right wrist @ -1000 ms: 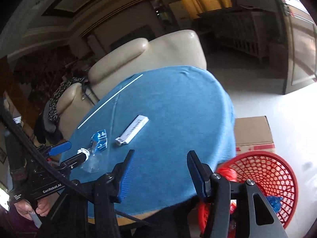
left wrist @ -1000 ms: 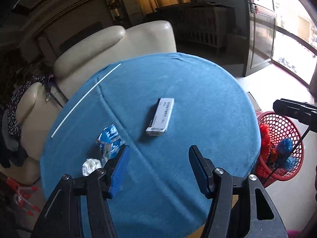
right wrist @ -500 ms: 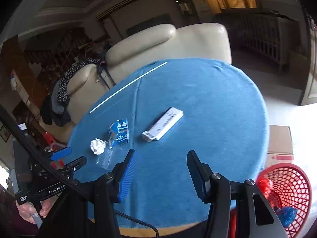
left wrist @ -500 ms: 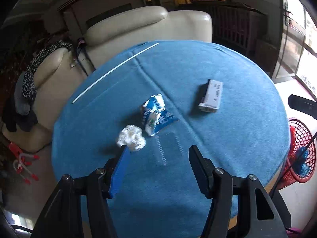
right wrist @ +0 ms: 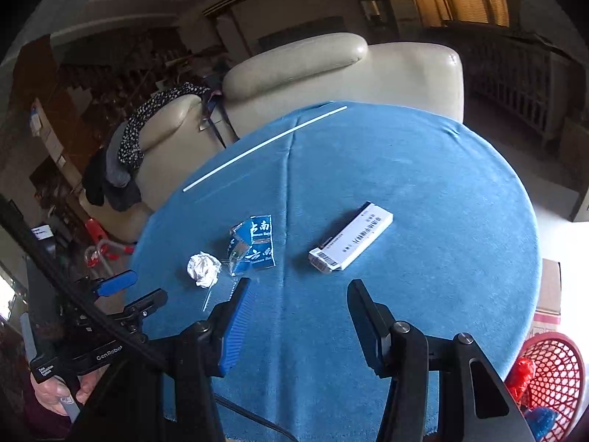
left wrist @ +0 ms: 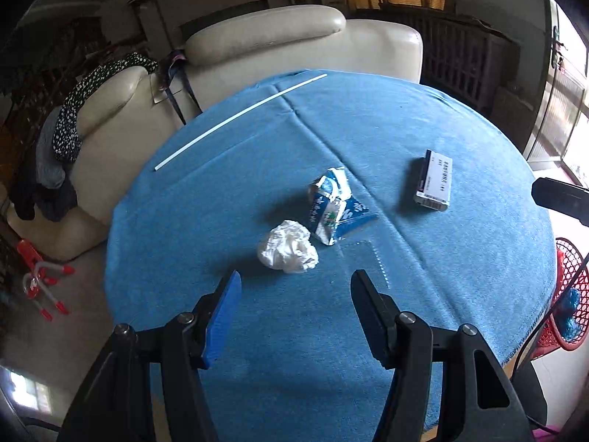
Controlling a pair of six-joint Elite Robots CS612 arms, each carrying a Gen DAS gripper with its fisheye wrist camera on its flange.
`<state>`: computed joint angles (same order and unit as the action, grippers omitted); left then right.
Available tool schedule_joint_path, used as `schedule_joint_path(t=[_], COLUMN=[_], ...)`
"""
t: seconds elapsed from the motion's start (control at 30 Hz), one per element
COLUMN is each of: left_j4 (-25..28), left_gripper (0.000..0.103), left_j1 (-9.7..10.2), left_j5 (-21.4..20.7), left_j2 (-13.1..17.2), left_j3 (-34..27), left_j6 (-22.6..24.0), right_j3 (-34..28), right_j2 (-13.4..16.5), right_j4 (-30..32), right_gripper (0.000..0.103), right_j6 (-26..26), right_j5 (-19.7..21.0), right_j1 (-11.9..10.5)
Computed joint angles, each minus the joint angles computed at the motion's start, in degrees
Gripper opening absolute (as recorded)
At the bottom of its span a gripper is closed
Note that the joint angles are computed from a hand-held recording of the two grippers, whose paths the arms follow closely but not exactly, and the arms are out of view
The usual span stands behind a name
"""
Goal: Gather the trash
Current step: 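Move both open grippers back over the blue table toward the remaining items, then grasp the white medicine box with the right gripper while the left grasps the crumpled tissue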
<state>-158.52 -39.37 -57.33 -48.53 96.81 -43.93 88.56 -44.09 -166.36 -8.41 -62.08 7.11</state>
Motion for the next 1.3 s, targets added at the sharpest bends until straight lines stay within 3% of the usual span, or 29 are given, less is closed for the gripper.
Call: schedule_joint_path(t=[0.2,0.37,0.5,0.63,0.77,0.87,1.07,1.2,1.23,1.3], left_j4=[-0.63,-1.48,-1.27,-2.34,-5.63,-6.27,-8.95,-10.77,-11.61,-12.10], left_gripper=[0.063,0.063,0.063,0.065,0.066,0.066,0.066,0.066,0.064,0.047], left_j1=[0.81,2.81,4.63,6.32,7.61,7.98,10.26,10.44,10.52,10.72], left_j5=[-0.62,-2.92,-4.98,-8.83,-14.01,-15.58,-24.02,-24.82,-25.29,-26.59], left_j2=[-0.03,-0.55,-1.03,-0.84,0.52,1.97,5.75,6.36,6.50,6.89], left_j3=[0.67,2.08,3.09,3.29,1.91,-0.16,-4.50,-4.78,-4.75,-4.98], left_j6=[-0.36,-3.00,-5.09,-5.41,-3.34,-1.04,2.57,2.08,2.23,2.01], right_j3=[-1.70,-5.15,-10.64,-17.73,-24.29,-28.68,-34.46,-34.93,-34.55,-33.84], right_j2=[0.85,2.71,5.77,9.93,13.75,16.18,19.09,19.46,19.36,19.19], right_j4=[1.89,6.34,13.19,20.08,25.62,28.64,33.16,31.95,31.16,29.87], right_gripper=[0.057,0.057,0.060,0.062,0.062,0.062,0.064,0.064,0.064,0.064], right_j6=[-0.20,1.55,5.96,11.90,16.20,17.81,16.57,13.54,12.84,9.59], right_j5=[-0.57,-2.19,-2.41,-5.09,-8.59,-11.10,-17.07,-21.05,-21.62,-23.67], right_j1=[0.81,1.19,0.95,1.18,1.92,2.82,4.97,6.18,6.35,6.90])
